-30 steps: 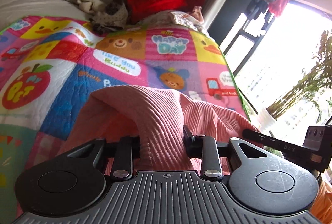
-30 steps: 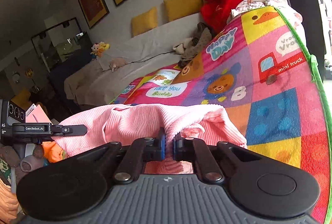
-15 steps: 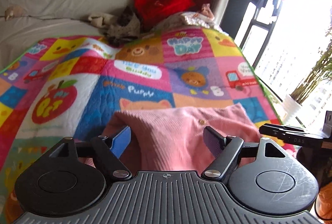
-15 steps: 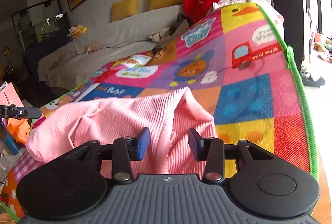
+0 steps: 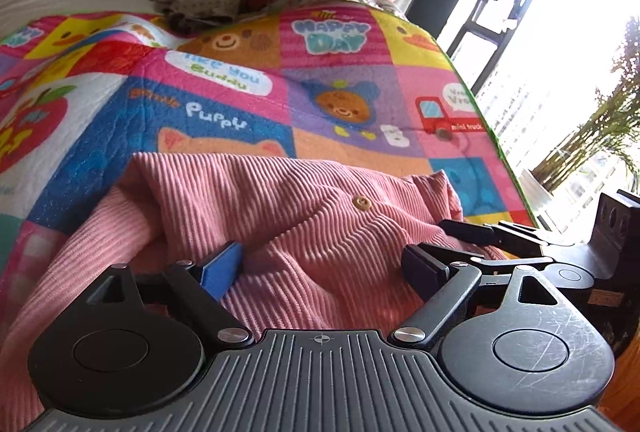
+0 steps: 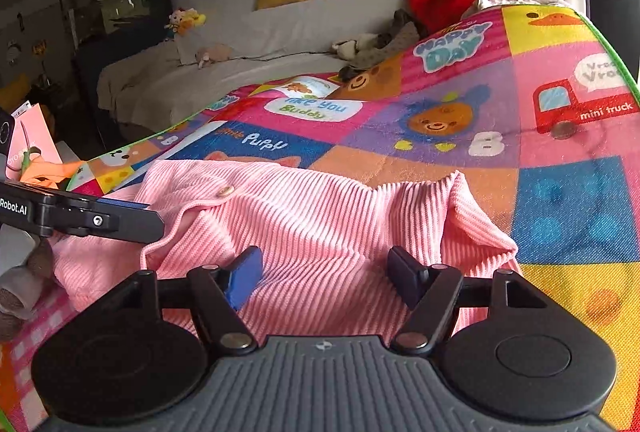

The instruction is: Fold clothes

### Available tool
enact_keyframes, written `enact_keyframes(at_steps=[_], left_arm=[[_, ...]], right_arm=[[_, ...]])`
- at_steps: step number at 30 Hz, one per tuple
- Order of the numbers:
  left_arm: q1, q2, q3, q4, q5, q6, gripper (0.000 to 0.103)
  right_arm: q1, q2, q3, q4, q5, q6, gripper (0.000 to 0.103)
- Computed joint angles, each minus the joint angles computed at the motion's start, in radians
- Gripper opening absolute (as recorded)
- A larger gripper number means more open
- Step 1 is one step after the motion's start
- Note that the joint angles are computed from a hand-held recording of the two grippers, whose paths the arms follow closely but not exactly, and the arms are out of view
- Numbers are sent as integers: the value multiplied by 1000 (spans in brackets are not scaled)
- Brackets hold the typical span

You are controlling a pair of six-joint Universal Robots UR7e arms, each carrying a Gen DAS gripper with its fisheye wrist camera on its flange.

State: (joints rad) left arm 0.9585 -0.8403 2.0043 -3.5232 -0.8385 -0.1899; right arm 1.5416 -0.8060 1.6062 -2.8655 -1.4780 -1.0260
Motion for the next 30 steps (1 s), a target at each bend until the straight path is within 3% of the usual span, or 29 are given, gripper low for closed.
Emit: enact_keyframes(at_steps=[6,8,13,17,22,27,30], left_arm=[[-32,-26,56,-101,-19,6,94],[-30,-24,60,-93,-27,2,94],[-10,-10,58,-56,-16,-33,94],[-17,-30,76,-56,-3,-59,94],[-59,-55,108,-29,80,-30,95],[-82,-68,120,29,157,-33,96],[-95,-87,138,45,202,-52,96]], right_arm=[[14,-27,43,-37,-11,-17,75],[18,-38,61,-47,-9,-29,81],[29,-11,100,-160,-82,-133,85],[31,-28,110,-160,-75,-131,85],[25,-89,149,-116,-43,-167,85],[13,-168,228,-76,17,-311,85],[20,-202,240,18,20,-351,81]])
